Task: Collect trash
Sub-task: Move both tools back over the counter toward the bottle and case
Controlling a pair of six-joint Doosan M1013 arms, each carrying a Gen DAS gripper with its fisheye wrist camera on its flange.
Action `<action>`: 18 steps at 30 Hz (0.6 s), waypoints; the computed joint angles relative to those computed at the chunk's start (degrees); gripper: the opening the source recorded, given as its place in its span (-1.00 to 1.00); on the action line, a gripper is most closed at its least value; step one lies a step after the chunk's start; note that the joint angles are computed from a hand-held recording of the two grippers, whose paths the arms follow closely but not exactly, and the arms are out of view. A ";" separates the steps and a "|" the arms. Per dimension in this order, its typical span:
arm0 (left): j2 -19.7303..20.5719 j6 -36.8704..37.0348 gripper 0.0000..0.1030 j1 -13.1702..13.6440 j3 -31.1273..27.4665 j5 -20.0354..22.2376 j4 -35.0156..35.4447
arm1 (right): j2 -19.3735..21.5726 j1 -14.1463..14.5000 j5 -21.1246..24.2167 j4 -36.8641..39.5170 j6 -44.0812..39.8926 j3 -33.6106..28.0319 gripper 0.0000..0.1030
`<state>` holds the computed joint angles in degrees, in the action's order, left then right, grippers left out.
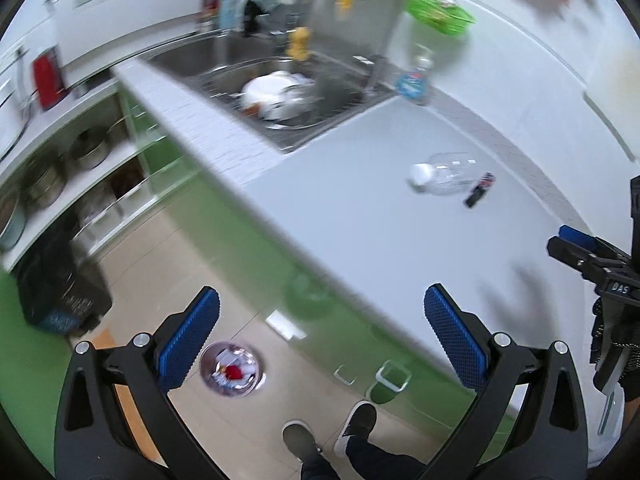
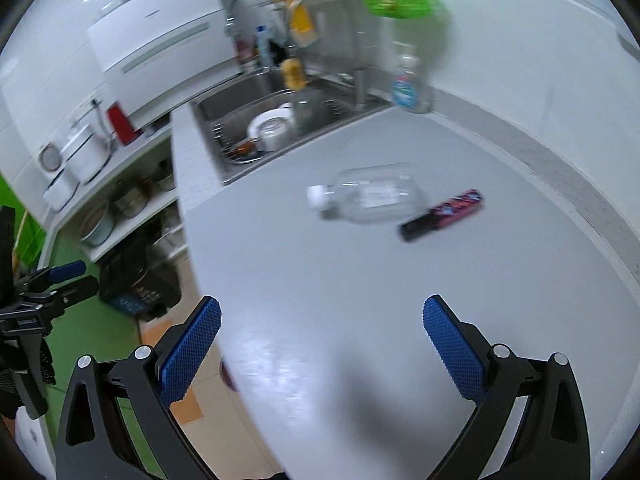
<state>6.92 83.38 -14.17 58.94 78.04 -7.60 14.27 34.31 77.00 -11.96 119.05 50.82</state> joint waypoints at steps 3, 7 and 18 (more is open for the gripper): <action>2.59 1.26 0.95 -1.77 -3.11 0.48 -0.87 | -1.09 -1.61 -0.12 0.08 0.57 1.32 0.88; 6.43 3.11 0.95 -3.69 -7.57 1.78 -1.88 | -2.03 -3.90 -0.08 1.29 0.27 2.52 0.88; 16.75 8.26 0.95 -6.90 -20.23 6.50 -3.45 | -2.52 -8.43 0.27 4.28 -1.58 3.53 0.88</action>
